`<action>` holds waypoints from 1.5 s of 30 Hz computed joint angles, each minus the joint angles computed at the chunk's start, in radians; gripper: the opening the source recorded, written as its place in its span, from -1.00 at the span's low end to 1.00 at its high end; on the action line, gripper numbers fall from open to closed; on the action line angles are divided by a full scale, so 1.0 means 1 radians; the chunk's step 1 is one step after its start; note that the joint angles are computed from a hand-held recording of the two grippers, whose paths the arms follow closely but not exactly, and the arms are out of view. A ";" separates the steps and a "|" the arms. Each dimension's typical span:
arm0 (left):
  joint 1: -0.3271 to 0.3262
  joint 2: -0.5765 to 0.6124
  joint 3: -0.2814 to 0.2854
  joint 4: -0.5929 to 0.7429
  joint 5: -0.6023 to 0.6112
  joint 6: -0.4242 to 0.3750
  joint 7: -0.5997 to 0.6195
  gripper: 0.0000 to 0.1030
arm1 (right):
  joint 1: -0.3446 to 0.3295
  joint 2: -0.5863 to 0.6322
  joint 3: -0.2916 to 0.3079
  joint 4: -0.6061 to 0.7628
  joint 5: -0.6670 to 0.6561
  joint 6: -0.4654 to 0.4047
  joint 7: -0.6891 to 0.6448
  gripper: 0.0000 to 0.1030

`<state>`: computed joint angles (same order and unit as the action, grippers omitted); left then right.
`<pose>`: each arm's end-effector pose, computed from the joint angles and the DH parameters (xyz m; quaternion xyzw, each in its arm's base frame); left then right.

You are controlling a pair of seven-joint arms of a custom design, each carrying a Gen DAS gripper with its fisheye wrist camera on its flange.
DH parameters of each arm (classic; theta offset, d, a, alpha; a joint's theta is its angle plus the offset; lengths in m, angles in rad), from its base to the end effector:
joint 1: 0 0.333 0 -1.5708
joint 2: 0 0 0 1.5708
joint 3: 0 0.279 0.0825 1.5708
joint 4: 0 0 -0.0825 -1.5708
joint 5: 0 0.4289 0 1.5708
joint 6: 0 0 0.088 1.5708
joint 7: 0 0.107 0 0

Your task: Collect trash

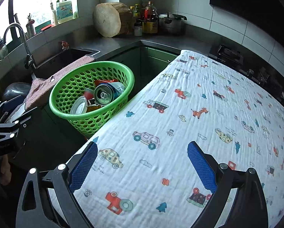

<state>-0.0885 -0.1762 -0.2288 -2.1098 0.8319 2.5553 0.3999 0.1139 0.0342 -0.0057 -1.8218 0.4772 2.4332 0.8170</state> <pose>0.5612 -0.2003 0.5038 -0.7203 0.5442 -0.2582 0.3439 0.6550 0.0725 0.5262 -0.8291 0.4436 -0.1589 0.3010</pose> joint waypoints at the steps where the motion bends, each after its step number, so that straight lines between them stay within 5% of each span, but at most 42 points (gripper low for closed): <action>1: -0.003 -0.002 -0.004 -0.002 0.002 0.004 -0.006 0.90 | -0.002 -0.023 -0.003 -0.031 0.000 0.019 0.000 0.79; 20: -0.068 0.006 -0.044 0.007 0.045 0.010 -0.076 0.90 | -0.034 -0.269 -0.082 -0.308 0.082 0.133 -0.014 0.81; 45: -0.137 0.064 -0.056 0.079 0.100 -0.099 -0.128 0.90 | -0.050 -0.287 -0.110 -0.340 0.144 0.118 -0.027 0.86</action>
<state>-0.2252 -0.1123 -0.2853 -2.0311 0.9322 2.4559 0.2722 0.0634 -0.2530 -0.1155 -2.1614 0.6210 2.5514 0.7901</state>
